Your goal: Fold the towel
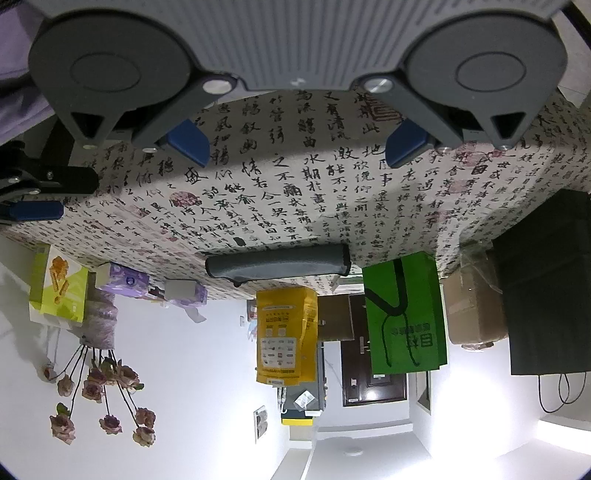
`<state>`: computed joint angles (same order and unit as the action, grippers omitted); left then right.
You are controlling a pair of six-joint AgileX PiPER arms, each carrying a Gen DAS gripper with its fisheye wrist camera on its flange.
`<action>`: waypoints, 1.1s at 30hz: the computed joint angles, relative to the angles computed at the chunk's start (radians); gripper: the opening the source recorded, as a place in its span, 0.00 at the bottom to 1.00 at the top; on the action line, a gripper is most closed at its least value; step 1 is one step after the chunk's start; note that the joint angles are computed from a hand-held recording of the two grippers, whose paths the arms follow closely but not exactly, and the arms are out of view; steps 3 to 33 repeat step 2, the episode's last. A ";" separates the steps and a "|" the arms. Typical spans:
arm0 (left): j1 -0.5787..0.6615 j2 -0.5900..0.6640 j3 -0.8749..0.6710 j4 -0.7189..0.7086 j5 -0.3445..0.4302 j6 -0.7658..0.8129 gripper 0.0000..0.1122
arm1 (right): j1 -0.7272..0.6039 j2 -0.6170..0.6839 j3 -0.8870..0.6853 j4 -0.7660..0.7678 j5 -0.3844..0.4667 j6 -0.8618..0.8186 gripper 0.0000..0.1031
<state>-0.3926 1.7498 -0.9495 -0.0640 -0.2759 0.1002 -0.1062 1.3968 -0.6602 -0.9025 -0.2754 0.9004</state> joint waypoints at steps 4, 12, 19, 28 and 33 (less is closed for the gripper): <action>0.000 0.001 -0.001 -0.001 -0.002 0.005 0.92 | 0.003 0.007 -0.001 0.055 0.001 -0.058 1.00; 0.000 0.001 -0.001 -0.001 -0.002 0.005 0.92 | 0.003 0.007 -0.001 0.055 0.001 -0.058 1.00; 0.000 0.001 -0.001 -0.001 -0.002 0.005 0.92 | 0.003 0.007 -0.001 0.055 0.001 -0.058 1.00; 0.000 0.001 -0.001 -0.001 -0.002 0.005 0.92 | 0.003 0.007 -0.001 0.055 0.001 -0.058 1.00; 0.000 0.001 -0.001 -0.001 -0.002 0.005 0.92 | 0.003 0.007 -0.001 0.055 0.001 -0.058 1.00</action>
